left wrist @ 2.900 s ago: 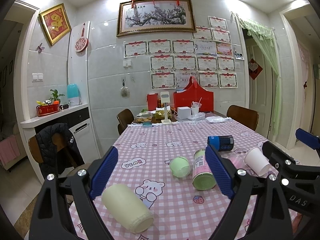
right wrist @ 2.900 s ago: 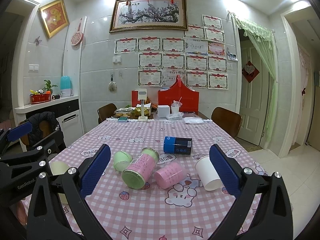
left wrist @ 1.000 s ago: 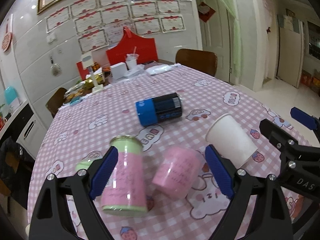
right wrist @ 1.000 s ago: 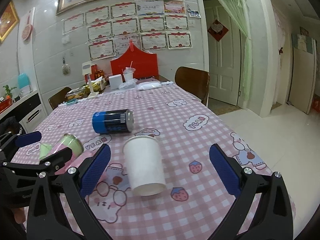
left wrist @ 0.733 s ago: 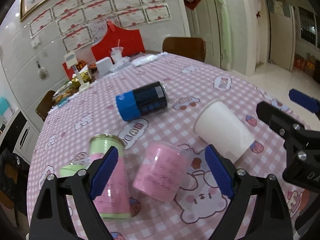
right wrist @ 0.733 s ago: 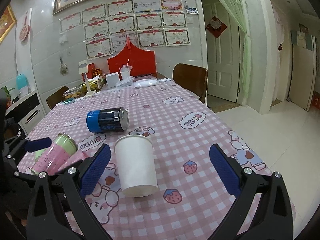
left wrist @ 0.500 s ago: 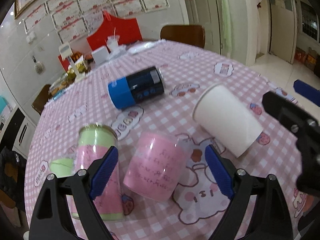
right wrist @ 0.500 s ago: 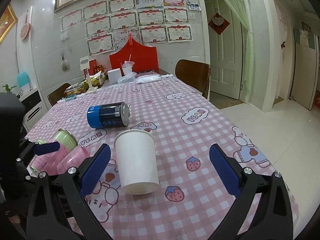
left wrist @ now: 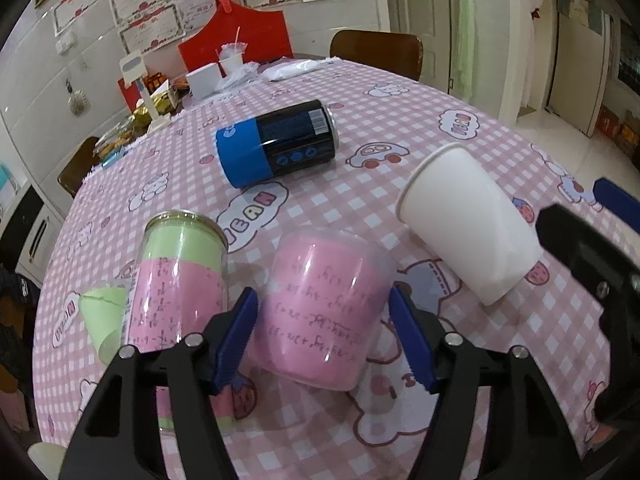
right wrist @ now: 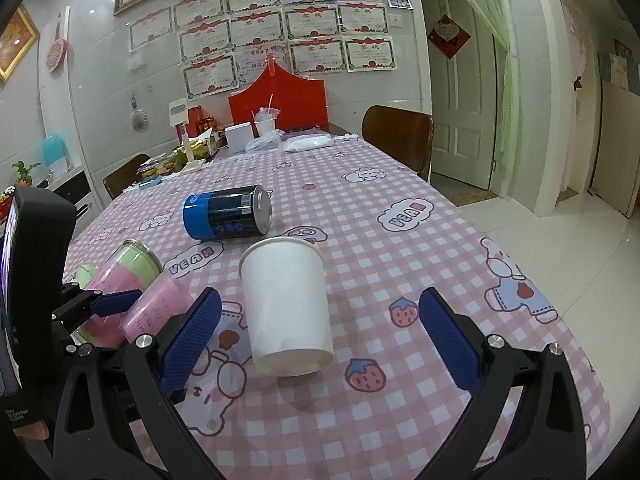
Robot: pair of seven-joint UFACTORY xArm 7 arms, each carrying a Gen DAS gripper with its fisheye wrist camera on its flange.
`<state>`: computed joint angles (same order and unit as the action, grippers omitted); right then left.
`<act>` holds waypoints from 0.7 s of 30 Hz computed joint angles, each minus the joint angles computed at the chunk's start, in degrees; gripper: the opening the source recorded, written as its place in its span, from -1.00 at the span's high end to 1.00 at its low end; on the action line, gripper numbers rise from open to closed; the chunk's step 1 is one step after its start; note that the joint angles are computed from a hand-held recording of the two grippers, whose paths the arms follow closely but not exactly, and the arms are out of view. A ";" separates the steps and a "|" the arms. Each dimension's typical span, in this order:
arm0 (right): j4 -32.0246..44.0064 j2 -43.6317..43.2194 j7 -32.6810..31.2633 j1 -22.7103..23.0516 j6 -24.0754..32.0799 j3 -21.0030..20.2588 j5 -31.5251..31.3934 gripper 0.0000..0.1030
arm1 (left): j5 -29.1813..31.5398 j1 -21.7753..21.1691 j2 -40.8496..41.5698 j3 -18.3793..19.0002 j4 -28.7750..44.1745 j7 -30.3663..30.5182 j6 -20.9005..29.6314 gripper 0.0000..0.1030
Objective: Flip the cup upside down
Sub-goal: 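Close the left tool on the pink cup and lift it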
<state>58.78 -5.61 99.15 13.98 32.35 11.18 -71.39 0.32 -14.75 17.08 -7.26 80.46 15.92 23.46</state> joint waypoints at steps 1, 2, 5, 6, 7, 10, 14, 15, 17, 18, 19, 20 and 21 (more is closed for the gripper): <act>0.03 0.02 -0.25 0.04 -0.12 0.01 0.09 -0.85 | -0.42 0.17 -0.07 -0.12 0.15 0.05 0.51 -0.28; 0.06 0.04 -0.39 0.09 -0.10 0.04 0.13 -0.85 | -1.37 0.51 -0.22 -0.43 0.30 0.19 1.24 -0.26; -0.12 -0.20 -0.45 0.17 -0.36 0.10 0.26 -0.85 | -3.58 0.90 -1.04 -0.86 0.09 0.05 2.80 -0.25; -0.28 -0.34 -0.32 0.17 -0.57 0.12 0.24 -0.85 | -3.54 0.72 -1.63 -0.76 -0.59 -0.27 2.62 -0.25; -0.49 -0.59 -0.22 0.12 -0.92 0.11 0.27 -0.85 | -4.20 0.84 -2.12 -0.96 -0.95 -0.21 3.13 -0.24; -0.97 -1.28 -0.52 0.00 -1.43 0.27 0.85 -0.85 | -6.13 1.06 -4.24 -1.17 -2.75 -0.79 4.51 -0.24; -1.62 -2.51 -0.47 -0.05 -2.00 1.10 0.90 -0.85 | -8.02 1.29 -9.03 -1.00 -7.61 -1.48 3.73 -0.24; -1.68 -2.68 -0.36 -0.08 -2.06 1.37 0.78 -0.85 | -8.20 1.33 -10.27 -0.79 -8.85 -1.83 3.53 -0.24; -1.76 -3.05 -0.63 0.03 -2.43 1.91 0.67 -0.85 | -9.74 1.72 -13.06 -0.42 -11.63 -2.12 3.27 -0.24; -1.67 -3.06 -0.64 0.09 -2.72 2.14 0.69 -0.85 | -10.64 1.89 -14.25 -0.23 -12.95 -2.09 3.10 -0.24; -1.65 -3.09 -0.66 0.19 -3.60 2.28 0.62 -0.85 | -11.54 2.05 -15.87 0.01 -14.74 -2.13 2.74 -0.24; -1.56 -3.04 -0.63 0.29 -4.01 2.52 0.55 -0.85 | -11.50 2.13 -17.22 0.30 -16.36 -2.49 2.26 -0.24; -1.38 -2.92 -0.67 0.44 -4.08 2.78 0.54 -0.85 | -11.83 2.27 -19.06 0.65 -18.45 -2.57 1.54 -0.24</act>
